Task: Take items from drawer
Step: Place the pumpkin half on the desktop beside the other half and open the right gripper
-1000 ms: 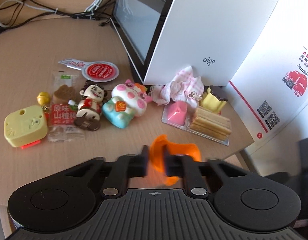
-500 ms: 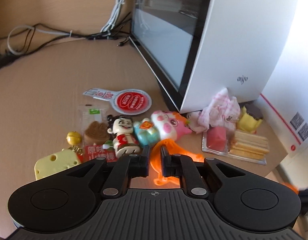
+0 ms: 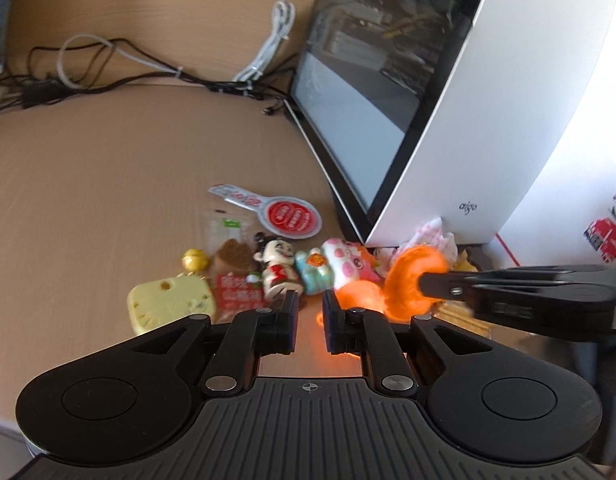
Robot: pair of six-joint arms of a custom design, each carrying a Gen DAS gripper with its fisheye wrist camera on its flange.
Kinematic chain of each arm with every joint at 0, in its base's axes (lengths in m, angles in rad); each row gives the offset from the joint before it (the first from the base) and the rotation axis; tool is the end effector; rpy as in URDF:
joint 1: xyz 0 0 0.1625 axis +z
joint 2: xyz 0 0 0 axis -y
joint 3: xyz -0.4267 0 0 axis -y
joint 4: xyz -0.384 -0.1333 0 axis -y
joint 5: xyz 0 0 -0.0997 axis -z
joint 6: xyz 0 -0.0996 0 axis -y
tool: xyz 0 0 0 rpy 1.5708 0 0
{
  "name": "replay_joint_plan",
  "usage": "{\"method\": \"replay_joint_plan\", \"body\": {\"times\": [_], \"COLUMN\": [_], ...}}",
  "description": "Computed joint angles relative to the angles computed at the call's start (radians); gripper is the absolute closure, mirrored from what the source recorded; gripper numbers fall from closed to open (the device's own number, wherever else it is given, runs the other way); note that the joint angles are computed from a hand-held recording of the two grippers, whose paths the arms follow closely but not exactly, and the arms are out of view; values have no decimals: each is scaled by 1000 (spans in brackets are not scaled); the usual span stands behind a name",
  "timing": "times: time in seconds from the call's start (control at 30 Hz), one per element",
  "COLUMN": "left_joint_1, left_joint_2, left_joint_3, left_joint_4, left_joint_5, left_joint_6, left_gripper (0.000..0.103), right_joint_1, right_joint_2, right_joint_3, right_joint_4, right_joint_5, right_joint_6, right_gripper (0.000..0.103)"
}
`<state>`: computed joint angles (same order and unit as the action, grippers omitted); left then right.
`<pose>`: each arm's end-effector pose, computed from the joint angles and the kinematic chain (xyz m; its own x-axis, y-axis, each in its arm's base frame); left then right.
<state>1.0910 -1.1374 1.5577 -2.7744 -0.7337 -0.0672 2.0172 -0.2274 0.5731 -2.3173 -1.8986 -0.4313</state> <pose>-0.1150 -0.6701 0.4162 -0.8560 -0.1977 -0.4777 0.2702 0.6167 -0.7394 0.4823 -0.7731 0.0807 -0.6589 -0.6156 0.4324 -0.7408 0.6310 -0.2305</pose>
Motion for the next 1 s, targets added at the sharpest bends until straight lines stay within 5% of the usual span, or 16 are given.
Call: {"method": "replay_joint_plan", "body": {"times": [0.2,0.3,0.77,1.0], "left_joint_1": [-31,-44,-102,-196], "left_joint_2": [-67,-105,-274,-397], "left_joint_3": [91,139,366,491], "left_joint_4": [-17,-3,161,251], "left_joint_5": [37,56,71,115], "left_joint_6": [-65,-107,-346,-429], "left_gripper": [89,89,89,89], "right_joint_1": [-8,-10,2,4], "right_joint_2": [47,13,-303,-447], "right_joint_3": [-74,-13,567,844], "right_joint_4": [48,-13,-349,-451], "right_joint_5": [-21,-6,-66,-95], "right_joint_6": [15,20,51,175], "right_gripper": [92,82,71,71]}}
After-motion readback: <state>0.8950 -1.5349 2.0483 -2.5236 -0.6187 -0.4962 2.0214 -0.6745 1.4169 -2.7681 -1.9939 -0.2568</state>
